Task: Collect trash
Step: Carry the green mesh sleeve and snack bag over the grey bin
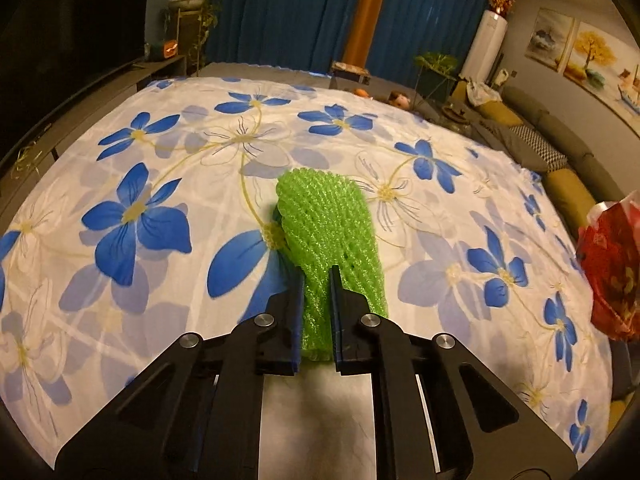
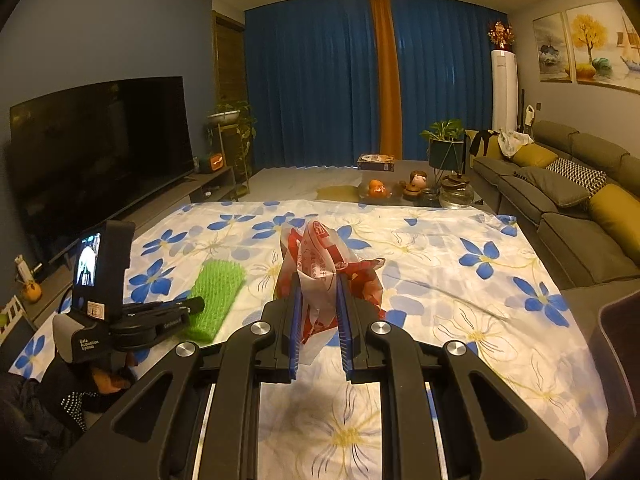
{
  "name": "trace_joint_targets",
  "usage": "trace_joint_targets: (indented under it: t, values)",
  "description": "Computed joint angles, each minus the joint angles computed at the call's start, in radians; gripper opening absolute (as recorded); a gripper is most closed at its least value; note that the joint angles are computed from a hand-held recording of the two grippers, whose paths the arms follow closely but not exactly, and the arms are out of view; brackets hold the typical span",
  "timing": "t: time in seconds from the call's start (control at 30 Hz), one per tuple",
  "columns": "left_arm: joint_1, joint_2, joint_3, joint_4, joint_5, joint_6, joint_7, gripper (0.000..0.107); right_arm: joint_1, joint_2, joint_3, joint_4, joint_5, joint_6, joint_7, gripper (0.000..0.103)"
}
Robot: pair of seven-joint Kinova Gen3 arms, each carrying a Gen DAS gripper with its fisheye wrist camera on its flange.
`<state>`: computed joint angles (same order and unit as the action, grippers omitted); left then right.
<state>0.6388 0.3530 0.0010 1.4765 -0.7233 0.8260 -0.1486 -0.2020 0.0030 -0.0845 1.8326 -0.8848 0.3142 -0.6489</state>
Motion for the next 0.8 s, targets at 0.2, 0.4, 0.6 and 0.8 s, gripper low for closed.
trace_joint_targets:
  t: [0.2,0.4,0.6,0.8]
  values:
    - [0.123,-0.043,0.015,0.031,-0.157,0.084,0.161,0.01,-0.009,-0.073,0.052,0.056,-0.033,0.036,0.058,0.017]
    - [0.224,-0.056,0.083,0.012,-0.291,0.24,0.27,0.01,-0.055,-0.163,0.141,0.136,-0.028,0.061,0.076,0.017]
    - [0.297,-0.034,0.13,-0.047,-0.365,0.336,0.28,0.01,-0.102,-0.246,0.229,0.197,0.015,0.071,0.048,0.017]
    - [0.356,0.0,0.137,-0.118,-0.399,0.356,0.24,0.01,-0.151,-0.31,0.329,0.227,0.066,0.072,0.012,0.017]
